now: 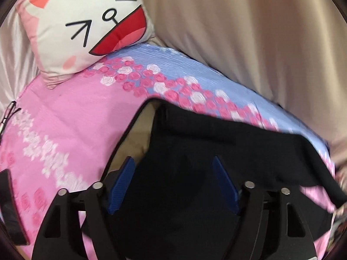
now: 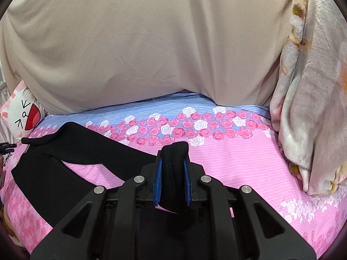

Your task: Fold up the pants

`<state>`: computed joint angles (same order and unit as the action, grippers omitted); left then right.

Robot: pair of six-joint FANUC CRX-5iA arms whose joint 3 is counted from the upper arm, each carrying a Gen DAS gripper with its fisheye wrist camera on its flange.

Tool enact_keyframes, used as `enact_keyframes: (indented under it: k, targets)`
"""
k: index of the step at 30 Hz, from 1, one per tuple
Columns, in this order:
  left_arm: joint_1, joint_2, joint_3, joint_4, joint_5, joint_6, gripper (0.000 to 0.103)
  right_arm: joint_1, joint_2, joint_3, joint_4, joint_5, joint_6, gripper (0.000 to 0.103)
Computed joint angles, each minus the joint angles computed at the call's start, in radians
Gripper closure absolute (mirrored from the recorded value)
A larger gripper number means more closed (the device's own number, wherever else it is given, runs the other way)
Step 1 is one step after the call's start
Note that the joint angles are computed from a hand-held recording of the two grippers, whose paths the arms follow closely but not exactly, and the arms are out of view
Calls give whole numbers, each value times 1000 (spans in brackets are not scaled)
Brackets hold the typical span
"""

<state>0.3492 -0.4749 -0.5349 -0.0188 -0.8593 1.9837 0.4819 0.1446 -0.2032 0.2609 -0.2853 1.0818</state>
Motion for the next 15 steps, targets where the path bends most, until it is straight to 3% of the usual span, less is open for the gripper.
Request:
enact_keyframes:
  k: [4,6,7,8,9,11,13,15]
  targets:
    - [14,172,123,-107,-40,151,26,-1,6,19,-35,-29,47,87]
    - [33,222,143,-98,-47,166,26,-1,11,21,-22,-34,31,87]
    - [50,253,149,-67,-57,141,37,-2,14,24,-17,-37,25,87]
    - [67,268,140,-18,-49,87,84,-2,18,25,-4,-39,10,87]
    - [85,283,125,60,-45,4,82,-3,22,29,3,-42,3,87]
    - [82,262,119,73,-32,-45,83,-4,28,33,19,-43,-13,87]
    - [63,195,113,50,-15,-90,83,-4,25,34,40,-35,-26,87]
    - [97,96,64,137,-3,-195,83,-3,5,21,61,-16,-33,87]
